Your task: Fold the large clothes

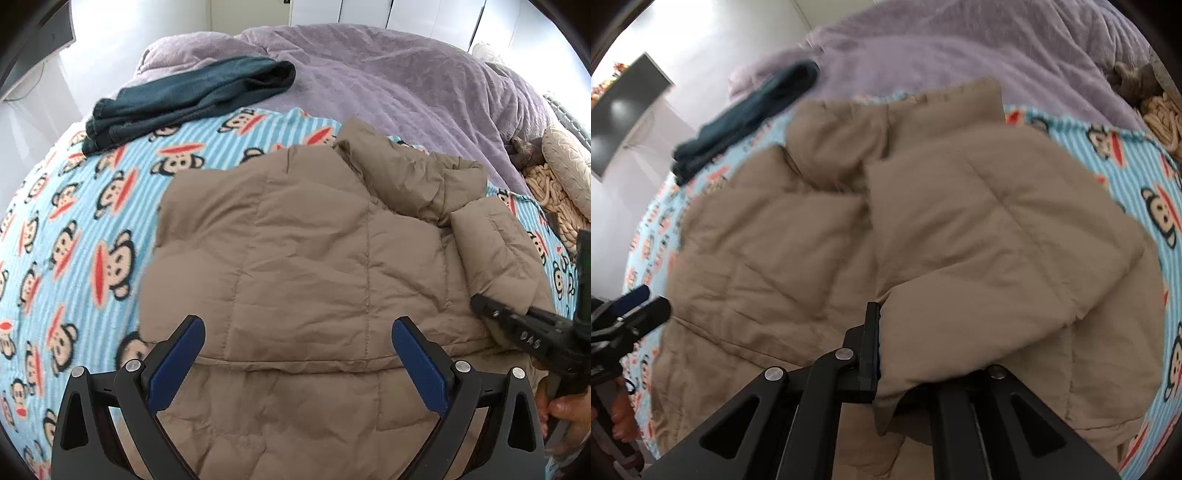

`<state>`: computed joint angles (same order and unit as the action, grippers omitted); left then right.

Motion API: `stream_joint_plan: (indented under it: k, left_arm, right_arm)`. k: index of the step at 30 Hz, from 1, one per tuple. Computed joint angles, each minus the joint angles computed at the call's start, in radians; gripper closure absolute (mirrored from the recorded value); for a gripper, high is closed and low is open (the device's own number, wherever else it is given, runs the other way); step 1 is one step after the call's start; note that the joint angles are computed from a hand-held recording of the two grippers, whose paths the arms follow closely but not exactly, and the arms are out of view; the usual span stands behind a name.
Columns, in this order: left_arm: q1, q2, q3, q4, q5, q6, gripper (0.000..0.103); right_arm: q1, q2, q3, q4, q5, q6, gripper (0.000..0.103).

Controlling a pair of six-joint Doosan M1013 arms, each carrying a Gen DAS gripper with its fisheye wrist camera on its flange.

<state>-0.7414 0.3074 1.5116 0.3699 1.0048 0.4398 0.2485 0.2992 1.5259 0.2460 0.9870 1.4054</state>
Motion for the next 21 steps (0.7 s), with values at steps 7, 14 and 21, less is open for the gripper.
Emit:
stream_joint_plan:
  k: [7, 14, 21]
  left_arm:
    - [0.003, 0.017, -0.002, -0.025, -0.056, 0.008, 0.001]
    - [0.040, -0.003, 0.028, -0.090, -0.157, 0.017, 0.001]
    - [0.093, -0.066, 0.121, -0.202, -0.361, 0.031, 0.001]
  right_arm:
    - [-0.019, -0.033, 0.015, 0.033, 0.014, 0.013, 0.023]
    - [-0.157, -0.066, 0.060, 0.285, -0.046, 0.167, 0.023]
    - [-0.160, -0.018, 0.016, 0.419, -0.067, 0.121, 0.093]
